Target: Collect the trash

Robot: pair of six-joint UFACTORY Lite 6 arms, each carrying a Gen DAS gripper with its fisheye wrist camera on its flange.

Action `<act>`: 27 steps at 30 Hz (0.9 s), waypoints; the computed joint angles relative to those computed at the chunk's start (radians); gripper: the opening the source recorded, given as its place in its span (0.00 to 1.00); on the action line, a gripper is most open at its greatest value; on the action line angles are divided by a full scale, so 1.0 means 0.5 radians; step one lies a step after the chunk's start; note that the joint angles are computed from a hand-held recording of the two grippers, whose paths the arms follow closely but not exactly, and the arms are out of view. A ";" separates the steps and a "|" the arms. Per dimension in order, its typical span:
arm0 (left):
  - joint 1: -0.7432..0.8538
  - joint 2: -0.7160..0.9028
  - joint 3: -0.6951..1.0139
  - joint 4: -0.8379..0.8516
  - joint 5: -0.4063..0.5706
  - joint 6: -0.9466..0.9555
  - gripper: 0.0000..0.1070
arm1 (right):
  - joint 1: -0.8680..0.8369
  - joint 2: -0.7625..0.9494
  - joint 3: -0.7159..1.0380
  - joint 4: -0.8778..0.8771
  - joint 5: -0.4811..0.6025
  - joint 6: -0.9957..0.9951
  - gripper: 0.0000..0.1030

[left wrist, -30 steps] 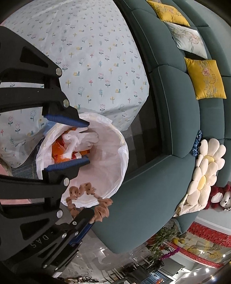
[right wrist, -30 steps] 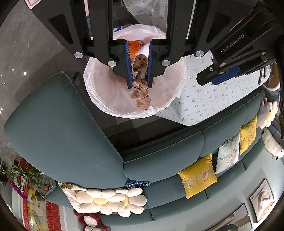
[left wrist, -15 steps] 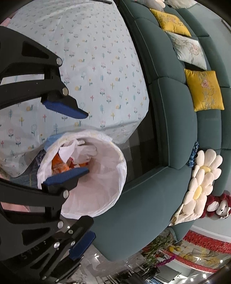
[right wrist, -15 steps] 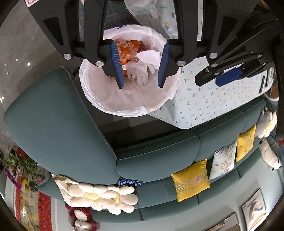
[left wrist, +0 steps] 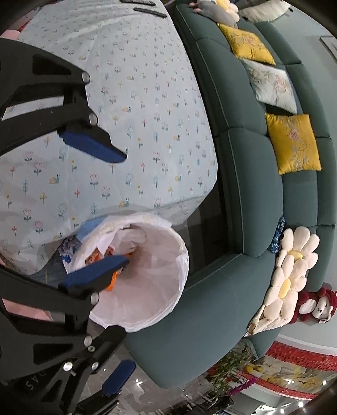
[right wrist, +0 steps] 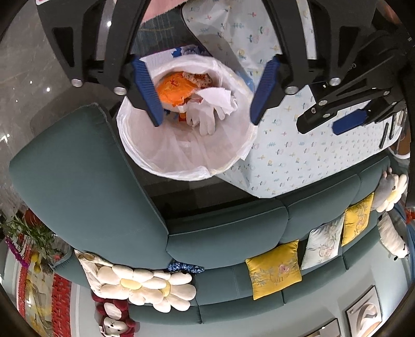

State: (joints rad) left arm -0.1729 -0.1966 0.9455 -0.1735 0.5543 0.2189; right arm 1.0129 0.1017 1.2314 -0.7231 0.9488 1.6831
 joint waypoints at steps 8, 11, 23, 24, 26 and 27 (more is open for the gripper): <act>0.108 -0.174 -0.231 0.026 -0.027 0.018 0.78 | 0.157 0.036 -0.008 0.022 0.154 0.076 0.81; 0.120 -0.212 -0.298 0.073 -0.034 -0.012 0.79 | 0.193 0.046 -0.018 0.030 0.188 0.101 0.81; 0.155 -0.479 -0.602 0.257 -0.091 -0.142 0.83 | 0.374 0.051 -0.138 -0.024 0.235 0.335 0.93; 0.152 -0.498 -0.620 0.267 -0.090 -0.153 0.83 | 0.381 0.051 -0.142 -0.026 0.237 0.344 0.93; 0.137 -0.536 -0.656 0.300 -0.098 -0.186 0.83 | 0.407 0.043 -0.164 -0.029 0.245 0.379 0.93; 0.129 -0.552 -0.670 0.324 -0.100 -0.204 0.83 | 0.417 0.042 -0.170 -0.030 0.247 0.393 0.93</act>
